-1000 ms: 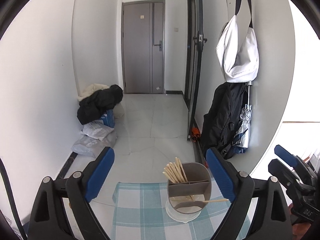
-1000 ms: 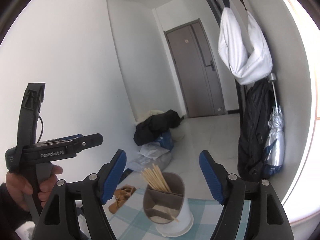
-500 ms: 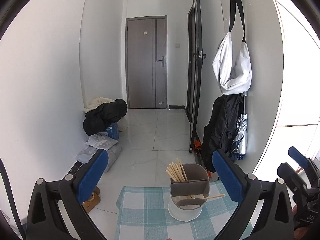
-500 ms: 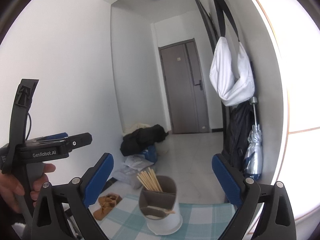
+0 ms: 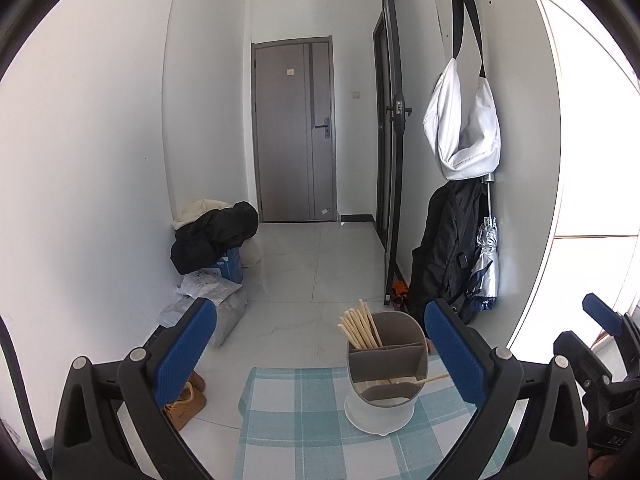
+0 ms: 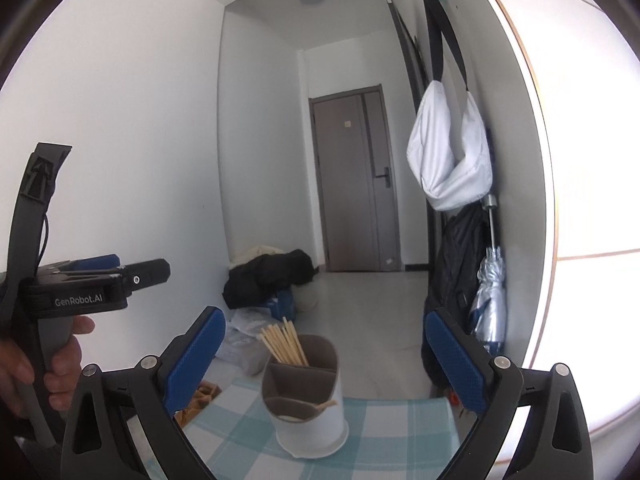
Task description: Organize utensils
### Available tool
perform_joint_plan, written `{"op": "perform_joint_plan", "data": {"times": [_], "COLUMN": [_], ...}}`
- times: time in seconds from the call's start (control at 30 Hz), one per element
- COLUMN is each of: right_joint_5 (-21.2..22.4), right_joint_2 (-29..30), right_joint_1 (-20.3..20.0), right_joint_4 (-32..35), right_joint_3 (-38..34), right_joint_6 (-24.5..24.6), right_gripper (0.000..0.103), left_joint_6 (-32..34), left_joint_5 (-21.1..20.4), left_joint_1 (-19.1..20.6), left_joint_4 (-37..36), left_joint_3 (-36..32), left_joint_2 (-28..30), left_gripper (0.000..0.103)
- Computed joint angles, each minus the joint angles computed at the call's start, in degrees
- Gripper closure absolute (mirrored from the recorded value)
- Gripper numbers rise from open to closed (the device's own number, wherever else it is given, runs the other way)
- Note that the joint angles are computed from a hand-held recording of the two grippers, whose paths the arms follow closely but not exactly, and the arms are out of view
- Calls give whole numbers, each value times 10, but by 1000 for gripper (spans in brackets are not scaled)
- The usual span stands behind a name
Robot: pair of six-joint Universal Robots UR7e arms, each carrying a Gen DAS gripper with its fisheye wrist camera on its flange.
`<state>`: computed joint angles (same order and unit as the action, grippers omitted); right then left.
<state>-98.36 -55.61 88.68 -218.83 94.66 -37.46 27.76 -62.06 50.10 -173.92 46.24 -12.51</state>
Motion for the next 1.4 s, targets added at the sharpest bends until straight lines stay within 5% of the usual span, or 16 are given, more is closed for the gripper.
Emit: {"op": "perform_joint_plan", "data": {"times": [0.57,1.4], "right_joint_5": [24,-19], "right_joint_2": [11,34], "right_joint_1": [-33,-48], "right_joint_4": [4,36], "right_joint_3": [16,-2], "right_joint_6": [24,61], "right_gripper": [1,1], "left_joint_6": [-22,-53], "left_joint_5": [-11,-3], "left_joint_1": [19,32], "left_joint_4": [-9,15], "left_joint_3": [25,4], "left_joint_2": [14,39], "left_gripper": [2,2]}}
